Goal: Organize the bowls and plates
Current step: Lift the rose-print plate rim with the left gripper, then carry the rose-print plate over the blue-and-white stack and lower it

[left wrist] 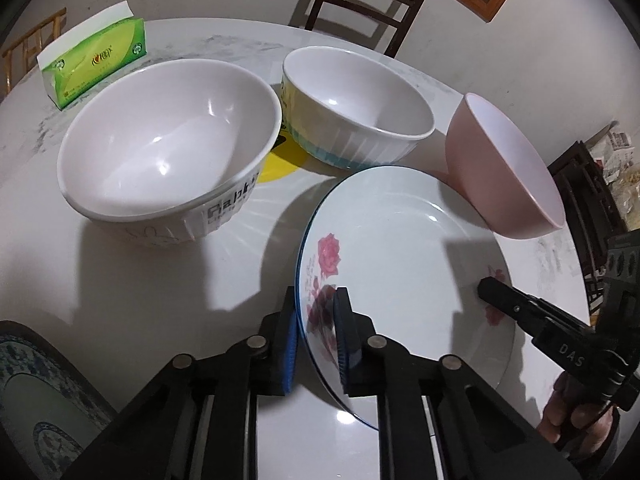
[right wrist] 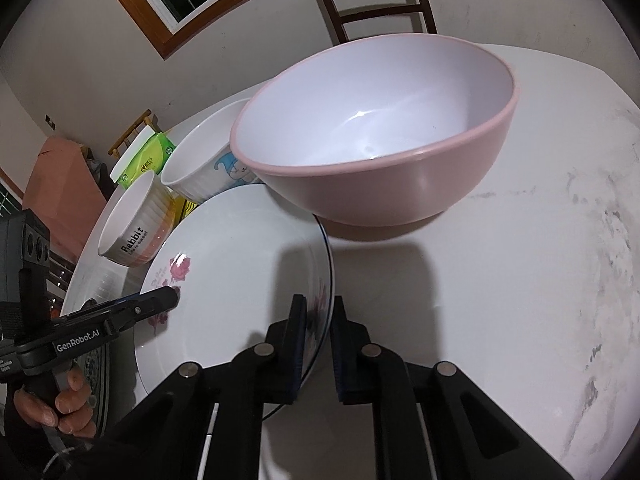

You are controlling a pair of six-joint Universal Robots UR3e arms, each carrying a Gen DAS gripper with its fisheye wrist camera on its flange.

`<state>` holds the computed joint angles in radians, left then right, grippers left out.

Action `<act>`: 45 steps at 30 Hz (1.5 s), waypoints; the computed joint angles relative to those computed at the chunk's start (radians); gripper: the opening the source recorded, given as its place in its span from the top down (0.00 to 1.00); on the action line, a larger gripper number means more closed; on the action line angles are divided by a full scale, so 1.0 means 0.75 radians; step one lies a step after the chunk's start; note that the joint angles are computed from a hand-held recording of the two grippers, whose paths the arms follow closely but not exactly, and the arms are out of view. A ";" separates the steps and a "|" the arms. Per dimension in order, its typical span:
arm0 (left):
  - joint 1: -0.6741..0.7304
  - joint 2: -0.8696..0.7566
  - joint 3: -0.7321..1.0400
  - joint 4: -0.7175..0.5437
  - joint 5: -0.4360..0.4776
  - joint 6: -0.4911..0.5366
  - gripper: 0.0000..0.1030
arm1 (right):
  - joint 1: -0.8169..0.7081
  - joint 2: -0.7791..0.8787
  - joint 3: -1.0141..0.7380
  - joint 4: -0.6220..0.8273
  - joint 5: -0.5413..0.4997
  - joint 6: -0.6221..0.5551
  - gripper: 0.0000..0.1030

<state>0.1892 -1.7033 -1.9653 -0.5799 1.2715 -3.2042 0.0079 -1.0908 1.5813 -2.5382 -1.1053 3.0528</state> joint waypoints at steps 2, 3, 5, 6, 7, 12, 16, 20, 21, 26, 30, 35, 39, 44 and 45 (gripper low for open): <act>-0.010 0.006 0.001 -0.008 0.013 0.000 0.88 | -0.001 -0.013 0.016 -0.001 -0.001 0.012 0.89; -0.012 0.011 -0.001 -0.012 0.017 -0.002 0.88 | -0.001 -0.020 0.024 -0.001 -0.002 0.013 0.89; -0.009 0.027 -0.009 -0.026 0.011 -0.008 0.88 | -0.001 -0.035 0.041 -0.001 -0.005 0.023 0.89; -0.008 0.037 -0.016 -0.032 0.010 -0.008 0.88 | -0.001 -0.048 0.055 -0.002 -0.006 0.023 0.89; -0.009 0.045 -0.019 -0.038 0.010 -0.007 0.88 | 0.000 -0.054 0.064 -0.008 -0.008 0.029 0.89; -0.011 0.105 -0.055 -0.049 0.010 -0.008 0.88 | 0.000 -0.111 0.127 -0.031 -0.011 0.046 0.89; -0.007 0.167 -0.093 -0.070 0.009 -0.001 0.88 | 0.012 -0.159 0.173 -0.044 -0.018 0.057 0.89; 0.009 0.238 -0.138 -0.095 -0.003 0.008 0.89 | 0.024 -0.211 0.218 -0.055 -0.023 0.068 0.89; 0.013 0.249 -0.139 -0.103 -0.006 0.011 0.89 | 0.025 -0.226 0.230 -0.057 -0.025 0.070 0.89; 0.061 0.371 -0.193 -0.162 -0.035 0.047 0.89 | 0.052 -0.296 0.268 -0.063 -0.035 0.079 0.89; 0.111 0.507 -0.250 -0.232 -0.054 0.079 0.89 | 0.075 -0.349 0.298 -0.069 -0.038 0.083 0.89; 0.192 0.657 -0.288 -0.341 -0.078 0.125 0.89 | 0.123 -0.398 0.318 -0.075 -0.049 0.087 0.89; 0.289 0.791 -0.316 -0.464 -0.110 0.187 0.89 | 0.163 -0.427 0.323 -0.071 -0.057 0.096 0.89; 0.456 0.986 -0.344 -0.664 -0.171 0.314 0.89 | 0.224 -0.439 0.306 -0.066 -0.065 0.115 0.89; 0.486 1.021 -0.348 -0.701 -0.181 0.335 0.89 | 0.237 -0.439 0.301 -0.067 -0.070 0.120 0.89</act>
